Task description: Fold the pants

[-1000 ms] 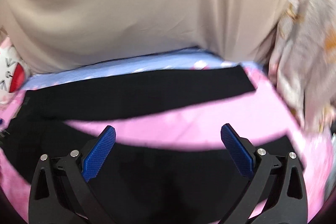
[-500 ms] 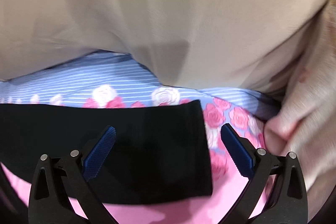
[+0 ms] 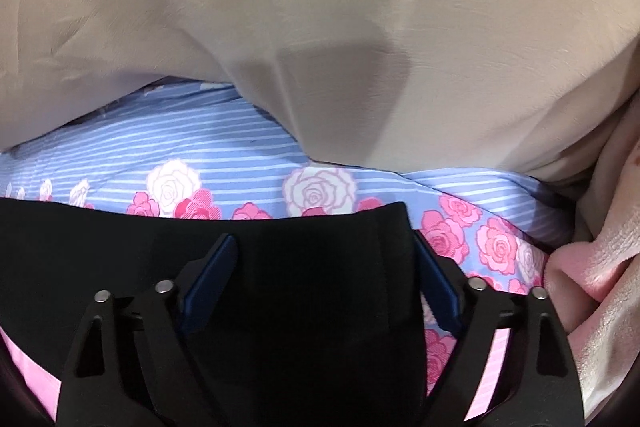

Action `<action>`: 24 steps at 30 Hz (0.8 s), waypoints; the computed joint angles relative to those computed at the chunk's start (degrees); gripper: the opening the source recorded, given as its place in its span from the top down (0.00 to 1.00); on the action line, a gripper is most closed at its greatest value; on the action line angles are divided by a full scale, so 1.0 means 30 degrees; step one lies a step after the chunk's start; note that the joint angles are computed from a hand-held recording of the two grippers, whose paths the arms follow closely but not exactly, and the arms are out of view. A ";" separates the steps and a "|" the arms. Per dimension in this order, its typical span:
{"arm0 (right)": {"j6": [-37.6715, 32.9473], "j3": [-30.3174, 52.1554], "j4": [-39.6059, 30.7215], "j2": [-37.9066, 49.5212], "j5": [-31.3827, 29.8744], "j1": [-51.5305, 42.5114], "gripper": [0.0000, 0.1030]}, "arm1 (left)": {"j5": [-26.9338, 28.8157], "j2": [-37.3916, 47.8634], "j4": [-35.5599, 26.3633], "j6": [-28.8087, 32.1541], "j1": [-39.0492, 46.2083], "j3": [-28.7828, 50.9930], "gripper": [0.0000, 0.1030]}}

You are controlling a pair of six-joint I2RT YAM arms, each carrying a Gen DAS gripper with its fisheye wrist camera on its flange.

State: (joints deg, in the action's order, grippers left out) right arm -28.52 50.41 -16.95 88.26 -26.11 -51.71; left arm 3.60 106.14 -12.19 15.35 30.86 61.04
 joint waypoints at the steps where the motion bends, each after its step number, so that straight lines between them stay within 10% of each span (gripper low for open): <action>1: 0.0092 0.0015 0.0261 0.0183 0.0047 0.0028 0.28 | 0.0163 0.0277 -0.0257 -0.0200 -0.0022 0.0320 0.06; 7: -0.0034 0.1047 -0.1081 0.0712 -0.1185 -0.0433 0.72 | 0.2214 0.1330 -0.2397 -0.0488 0.0194 0.2293 0.68; 18: -0.2300 -0.0487 -0.5039 -0.5594 -0.5898 -0.3999 0.81 | 0.7455 -0.6060 -0.6251 0.4134 0.4184 -0.0619 0.78; 24: -1.3533 0.2056 -1.6178 -0.6461 -1.0438 -1.1575 0.81 | 1.1918 -0.9639 -1.3337 1.0715 0.9962 -0.0384 0.78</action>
State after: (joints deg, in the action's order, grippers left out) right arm -69.12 56.58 -65.48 68.87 -57.42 -86.44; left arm 39.35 77.22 -52.20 47.50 60.75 59.89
